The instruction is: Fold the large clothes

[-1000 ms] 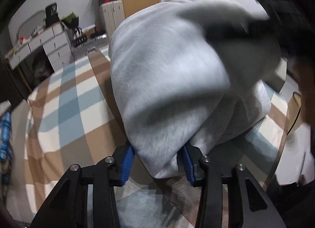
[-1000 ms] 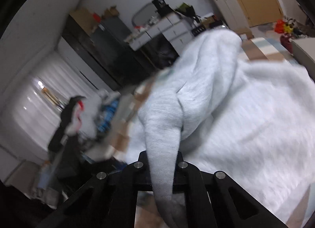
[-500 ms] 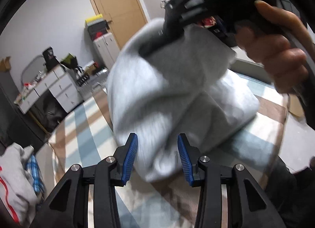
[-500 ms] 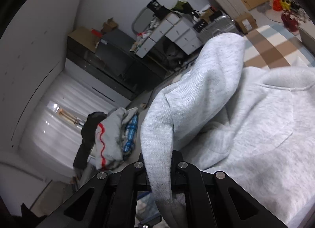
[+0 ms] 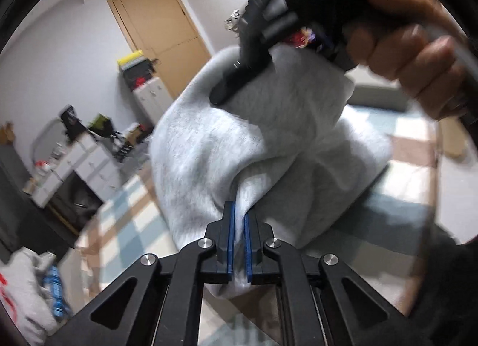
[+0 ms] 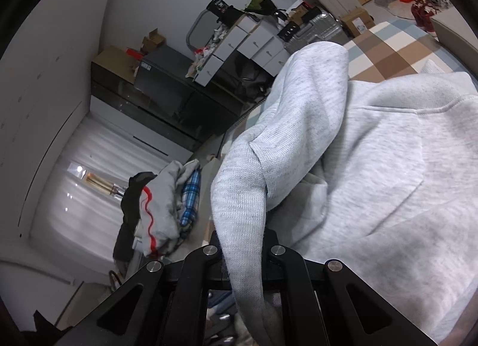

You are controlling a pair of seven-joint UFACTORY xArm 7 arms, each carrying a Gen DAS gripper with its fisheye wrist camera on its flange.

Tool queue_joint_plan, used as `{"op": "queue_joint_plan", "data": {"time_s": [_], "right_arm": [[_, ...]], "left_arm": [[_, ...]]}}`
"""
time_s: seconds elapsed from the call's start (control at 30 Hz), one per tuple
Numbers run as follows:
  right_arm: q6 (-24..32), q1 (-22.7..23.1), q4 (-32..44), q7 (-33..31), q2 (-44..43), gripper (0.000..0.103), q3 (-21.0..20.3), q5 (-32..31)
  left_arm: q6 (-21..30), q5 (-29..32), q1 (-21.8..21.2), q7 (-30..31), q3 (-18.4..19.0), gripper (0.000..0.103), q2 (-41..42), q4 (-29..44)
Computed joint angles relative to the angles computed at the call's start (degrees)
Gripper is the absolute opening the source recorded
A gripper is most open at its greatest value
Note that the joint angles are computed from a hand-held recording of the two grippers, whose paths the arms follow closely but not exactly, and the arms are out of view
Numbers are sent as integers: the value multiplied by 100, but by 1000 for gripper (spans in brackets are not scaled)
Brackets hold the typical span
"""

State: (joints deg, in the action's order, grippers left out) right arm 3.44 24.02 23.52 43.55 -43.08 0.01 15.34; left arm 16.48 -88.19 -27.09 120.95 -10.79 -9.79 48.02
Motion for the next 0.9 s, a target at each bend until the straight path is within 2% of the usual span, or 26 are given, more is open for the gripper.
{"op": "queue_joint_plan", "data": {"time_s": [0.2, 0.27, 0.3, 0.37, 0.4, 0.53, 0.63, 0.7, 0.73, 0.77, 0.83, 0.9], "right_arm": [[464, -356, -528, 479, -652, 5, 571, -64], [486, -439, -993, 853, -993, 5, 743, 3], [362, -367, -1205, 1004, -1072, 5, 718, 60], [-74, -127, -1621, 1269, -1139, 6, 625, 158], [-112, -116, -1678, 1367, -1178, 6, 630, 118], [336, -346, -1551, 1611, -1345, 7, 914, -273], [276, -319, -1592, 1742, -1349, 7, 878, -379], [200, -297, -1650, 1845, -1382, 8, 890, -422], [240, -347, -1644, 1920, -1407, 8, 966, -464], [292, -398, -1644, 1985, -1446, 9, 1029, -512], [498, -460, -1603, 2037, -1526, 10, 1096, -634], [812, -465, -1460, 2049, -1577, 13, 1129, -741]], "left_arm": [[1697, 1751, 406, -1669, 479, 0, -48, 18], [1756, 2041, 473, -2044, 473, 0, -4, 2], [1945, 2269, 554, -2326, 533, 0, 105, 89], [2446, 2457, 669, -2780, 619, 0, 186, 251], [2751, 2517, 737, -2997, 663, 0, 243, 372], [3361, 2081, 956, -3470, 728, 0, 242, 636], [3242, 1653, 949, -3817, 599, 0, 287, 787], [2853, 1521, 852, -3981, 417, 6, 402, 894], [2575, 1551, 737, -4181, 278, 23, 623, 1131], [2519, 1522, 699, -4193, 230, 35, 700, 1191], [2299, 1470, 541, -4346, 34, 36, 1051, 1535], [1810, 1793, 352, -4670, -174, 36, 1383, 1790]]}}
